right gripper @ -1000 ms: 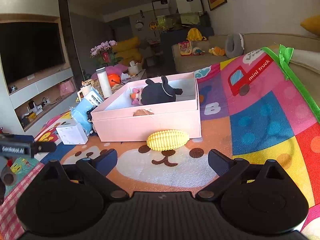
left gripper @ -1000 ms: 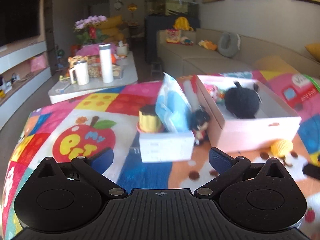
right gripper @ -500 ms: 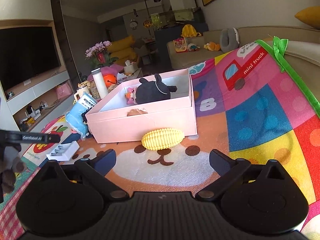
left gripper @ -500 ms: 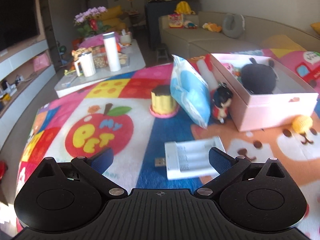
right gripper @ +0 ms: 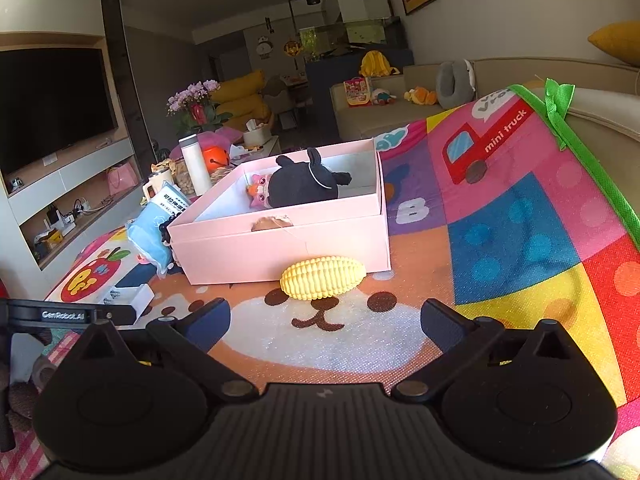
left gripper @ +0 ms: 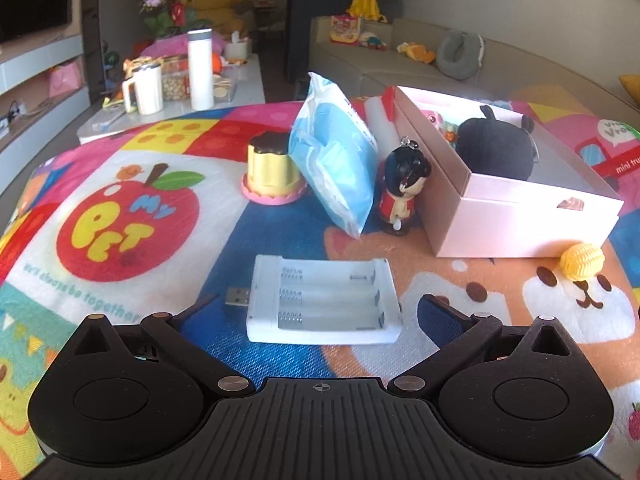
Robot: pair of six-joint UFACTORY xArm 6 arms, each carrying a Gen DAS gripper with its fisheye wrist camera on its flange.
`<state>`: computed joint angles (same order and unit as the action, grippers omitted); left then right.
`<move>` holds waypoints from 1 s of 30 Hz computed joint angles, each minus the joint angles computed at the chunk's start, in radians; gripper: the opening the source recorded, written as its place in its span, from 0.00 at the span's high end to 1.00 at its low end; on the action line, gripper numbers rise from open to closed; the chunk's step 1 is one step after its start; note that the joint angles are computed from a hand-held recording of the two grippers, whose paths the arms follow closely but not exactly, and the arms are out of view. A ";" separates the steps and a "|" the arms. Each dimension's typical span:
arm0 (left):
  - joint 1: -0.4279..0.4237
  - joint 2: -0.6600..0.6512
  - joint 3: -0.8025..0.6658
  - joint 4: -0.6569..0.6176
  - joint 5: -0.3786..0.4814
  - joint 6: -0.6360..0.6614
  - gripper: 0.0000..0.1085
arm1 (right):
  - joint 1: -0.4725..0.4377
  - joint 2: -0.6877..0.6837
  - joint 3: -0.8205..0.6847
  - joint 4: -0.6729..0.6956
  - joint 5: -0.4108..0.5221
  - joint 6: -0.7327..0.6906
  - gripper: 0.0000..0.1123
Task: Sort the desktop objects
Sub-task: 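Lower the left gripper onto the white battery holder and close it, then close the right gripper on the yellow corn toy while the left gripper holds the battery holder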
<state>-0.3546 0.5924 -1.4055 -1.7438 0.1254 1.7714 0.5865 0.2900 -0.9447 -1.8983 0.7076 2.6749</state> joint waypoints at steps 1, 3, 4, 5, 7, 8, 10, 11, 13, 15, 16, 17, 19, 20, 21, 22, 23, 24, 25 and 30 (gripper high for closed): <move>-0.003 0.009 -0.009 0.042 0.017 -0.024 0.05 | 0.000 -0.001 0.002 -0.006 -0.001 0.006 0.08; -0.011 0.021 -0.021 0.079 0.048 0.001 0.05 | -0.001 -0.002 0.004 -0.014 -0.002 0.017 0.08; -0.016 0.023 -0.021 0.080 0.058 0.041 0.05 | -0.002 -0.003 0.004 -0.018 -0.003 0.022 0.08; -0.022 0.020 -0.013 0.083 0.074 0.088 0.05 | -0.003 -0.004 0.005 -0.022 -0.005 0.028 0.08; -0.014 -0.013 0.032 0.072 0.151 0.190 0.05 | -0.004 -0.005 0.008 -0.028 -0.005 0.040 0.08; -0.008 -0.033 0.063 0.088 0.192 0.219 0.05 | -0.005 -0.005 0.009 -0.031 -0.006 0.045 0.08; -0.004 -0.072 0.122 0.063 0.241 0.324 0.05 | -0.004 -0.007 0.012 -0.037 -0.004 0.053 0.08; -0.003 -0.089 0.145 0.059 0.255 0.357 0.05 | -0.004 -0.007 0.012 -0.037 -0.004 0.053 0.08; -0.008 -0.119 0.186 0.062 0.266 0.372 0.05 | -0.001 -0.008 0.014 -0.035 0.004 0.053 0.08; -0.028 -0.129 0.194 0.012 0.222 0.377 0.05 | 0.000 -0.007 0.014 -0.031 0.009 0.051 0.08; -0.042 -0.127 0.186 -0.033 0.189 0.388 0.05 | 0.001 -0.007 0.015 -0.028 0.013 0.051 0.08; -0.054 -0.120 0.172 -0.071 0.161 0.388 0.05 | 0.002 -0.007 0.015 -0.026 0.016 0.051 0.08; -0.077 -0.093 0.131 -0.096 0.106 0.336 0.05 | 0.003 -0.009 0.016 -0.019 0.019 0.051 0.08; -0.089 -0.075 0.105 -0.104 0.076 0.314 0.05 | 0.004 -0.009 0.017 -0.014 0.023 0.051 0.08; -0.100 -0.055 0.074 -0.133 0.046 0.318 0.05 | 0.004 -0.010 0.018 -0.010 0.027 0.054 0.08; -0.110 -0.036 0.043 -0.181 0.017 0.348 0.05 | 0.004 -0.010 0.020 -0.009 0.030 0.059 0.08; -0.118 -0.017 0.011 -0.229 -0.010 0.386 0.05 | 0.004 -0.012 0.022 -0.010 0.032 0.066 0.08; -0.124 0.000 -0.016 -0.259 -0.026 0.415 0.05 | 0.003 -0.013 0.023 -0.011 0.034 0.072 0.08; -0.127 0.010 -0.030 -0.258 -0.029 0.418 0.05 | 0.002 -0.014 0.025 -0.013 0.034 0.079 0.08; -0.122 0.010 -0.018 -0.140 0.005 0.317 0.12 | -0.008 -0.015 0.029 -0.029 0.025 0.111 0.08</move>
